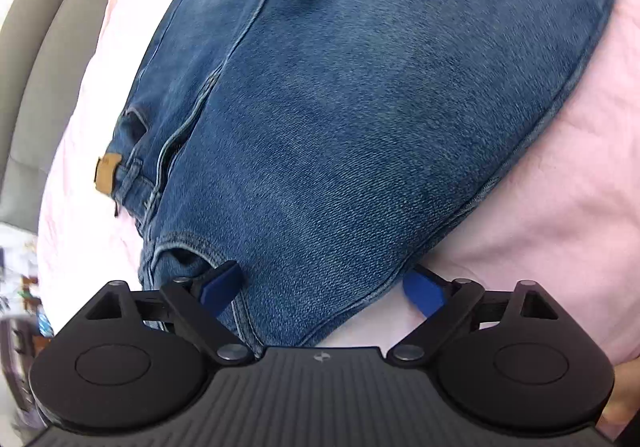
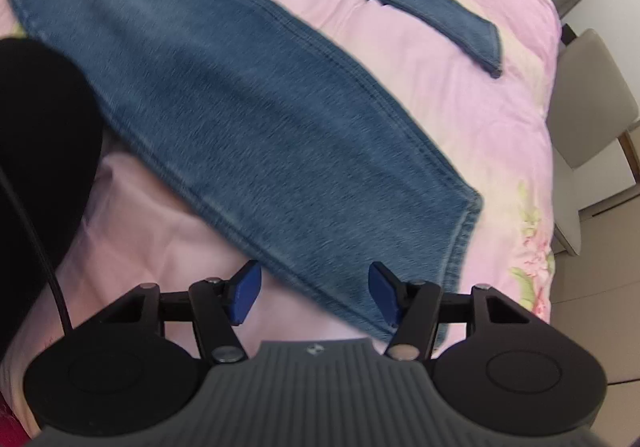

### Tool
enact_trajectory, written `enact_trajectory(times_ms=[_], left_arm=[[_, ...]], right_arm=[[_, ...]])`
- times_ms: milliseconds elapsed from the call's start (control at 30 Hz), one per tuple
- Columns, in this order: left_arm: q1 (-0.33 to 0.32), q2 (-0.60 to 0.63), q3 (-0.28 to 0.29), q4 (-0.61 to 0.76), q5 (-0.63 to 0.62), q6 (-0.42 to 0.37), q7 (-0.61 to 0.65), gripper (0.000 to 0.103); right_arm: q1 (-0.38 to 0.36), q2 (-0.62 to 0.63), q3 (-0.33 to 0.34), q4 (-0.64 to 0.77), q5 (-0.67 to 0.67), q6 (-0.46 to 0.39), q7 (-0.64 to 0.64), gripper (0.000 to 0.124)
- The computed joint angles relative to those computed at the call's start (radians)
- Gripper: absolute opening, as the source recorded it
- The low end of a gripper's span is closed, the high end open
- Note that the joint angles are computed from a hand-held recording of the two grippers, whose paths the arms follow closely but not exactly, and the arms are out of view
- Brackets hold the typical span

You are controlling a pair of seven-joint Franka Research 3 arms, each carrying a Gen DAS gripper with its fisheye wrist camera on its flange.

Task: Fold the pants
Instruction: 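Move the left tool to the jeans waistband while the right tool reaches a leg hem, then close the left gripper on the waistband edge while the right gripper grips the leg edge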

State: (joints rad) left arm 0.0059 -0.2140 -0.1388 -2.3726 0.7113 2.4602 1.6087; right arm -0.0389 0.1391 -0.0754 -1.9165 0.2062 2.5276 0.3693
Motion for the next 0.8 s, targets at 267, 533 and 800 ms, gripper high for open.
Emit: enact_trajectory(times_ms=[267, 533, 800], left_arm=[[0.019, -0.007, -0.028, -0.032, 0.177, 0.036, -0.036, 0.103], [-0.014, -0.034, -0.047, -0.033, 0.205, -0.035, -0.138, 0.053], [-0.002, -0.128, -0.054, -0.018, 0.197, -0.008, -0.36, 0.029]], right_arm=[[0.007, -0.021, 0.001, -0.087, -0.012, 0.124, -0.058, 0.056], [0.022, -0.045, 0.003, -0.146, -0.061, 0.259, -0.037, 0.013], [0.03, -0.056, 0.021, -0.077, 0.047, 0.358, -0.053, 0.006]])
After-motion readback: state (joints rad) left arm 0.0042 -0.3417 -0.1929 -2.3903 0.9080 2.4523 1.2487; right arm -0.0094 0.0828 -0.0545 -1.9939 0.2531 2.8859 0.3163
